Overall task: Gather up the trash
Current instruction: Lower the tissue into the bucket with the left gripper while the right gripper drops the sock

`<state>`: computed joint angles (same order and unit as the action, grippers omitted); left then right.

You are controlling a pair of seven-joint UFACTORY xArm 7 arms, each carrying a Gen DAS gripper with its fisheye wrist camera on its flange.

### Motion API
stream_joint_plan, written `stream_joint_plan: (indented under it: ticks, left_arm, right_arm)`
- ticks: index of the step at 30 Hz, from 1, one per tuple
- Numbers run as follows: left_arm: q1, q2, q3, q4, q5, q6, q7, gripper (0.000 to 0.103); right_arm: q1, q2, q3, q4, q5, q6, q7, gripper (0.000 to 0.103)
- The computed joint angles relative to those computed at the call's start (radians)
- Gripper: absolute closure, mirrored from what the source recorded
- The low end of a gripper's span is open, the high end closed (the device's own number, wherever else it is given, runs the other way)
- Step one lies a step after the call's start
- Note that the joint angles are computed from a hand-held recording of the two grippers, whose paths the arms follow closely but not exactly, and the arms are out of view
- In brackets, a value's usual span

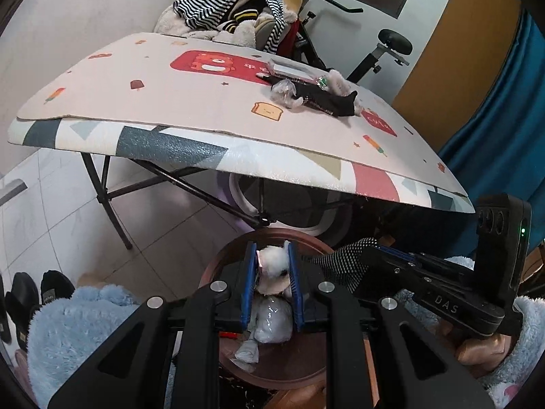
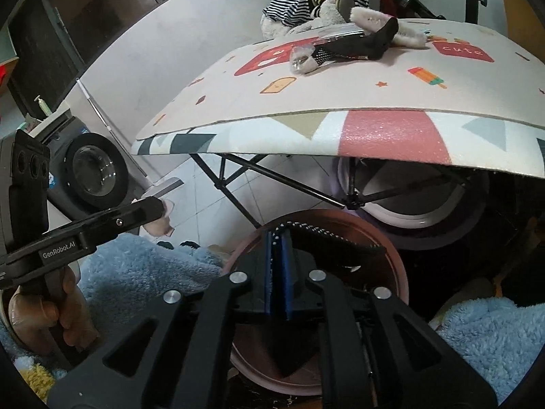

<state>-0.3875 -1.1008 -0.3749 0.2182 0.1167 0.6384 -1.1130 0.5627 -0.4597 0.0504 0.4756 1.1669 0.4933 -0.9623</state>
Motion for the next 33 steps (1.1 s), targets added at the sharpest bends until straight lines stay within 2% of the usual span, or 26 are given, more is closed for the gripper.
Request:
stream_joint_plan:
  ticks: [3,4,5,7,10,14,18,20,21,24,28,31,33]
  left_arm:
    - [-0.002,0.010,-0.001,0.002,0.001,-0.006,0.002,0.085]
    - [-0.002,0.013,-0.003,0.003,0.001,-0.008,0.001,0.085]
    - [-0.002,0.017,-0.003,0.004,0.001,-0.010,0.001,0.085]
    - [-0.002,0.020,-0.001,0.003,0.001,-0.012,0.000,0.085]
    - [-0.003,0.022,-0.001,0.004,-0.001,-0.010,-0.004,0.085]
    - [-0.003,0.023,0.000,0.005,0.000,-0.009,-0.005,0.085]
    - [-0.003,0.017,0.001,0.001,0.000,-0.013,-0.008,0.085]
    - [-0.003,0.012,0.004,-0.003,-0.001,-0.012,-0.008,0.085]
    - [-0.002,0.012,0.005,-0.003,-0.002,-0.012,-0.008,0.085]
    - [-0.002,0.005,0.007,-0.005,-0.002,-0.011,-0.008,0.085]
    - [-0.005,-0.016,0.006,-0.012,-0.004,-0.004,-0.011,0.085]
    - [-0.003,-0.023,0.012,-0.019,-0.010,-0.004,-0.016,0.085]
    - [-0.003,-0.028,0.013,-0.022,-0.012,-0.008,-0.018,0.085]
  right_arm:
    - [-0.003,-0.003,0.001,-0.003,0.002,-0.010,0.007,0.075]
    - [-0.003,-0.004,0.000,-0.004,0.003,-0.012,0.006,0.069]
    - [-0.003,-0.006,-0.002,-0.006,0.005,-0.014,0.004,0.059]
    - [-0.002,-0.009,-0.003,-0.008,0.015,-0.027,-0.001,0.050]
    - [-0.001,-0.008,-0.008,-0.008,0.025,-0.032,-0.004,0.043]
    - [-0.004,-0.008,-0.015,-0.007,0.025,-0.011,-0.006,0.041]
    - [-0.011,0.003,-0.022,0.003,0.017,0.062,-0.013,0.039]
    - [-0.019,0.024,-0.022,0.012,0.004,0.106,-0.007,0.032]
    - [-0.038,0.056,0.001,0.024,-0.044,0.116,0.040,0.032]
    - [-0.082,0.115,0.077,0.036,-0.207,0.080,0.196,0.033]
    - [-0.032,0.087,0.035,0.026,-0.157,0.065,0.138,0.033]
    - [-0.043,0.102,0.047,0.023,-0.205,0.053,0.195,0.033]
    - [-0.037,0.105,0.045,0.022,-0.199,0.027,0.205,0.033]
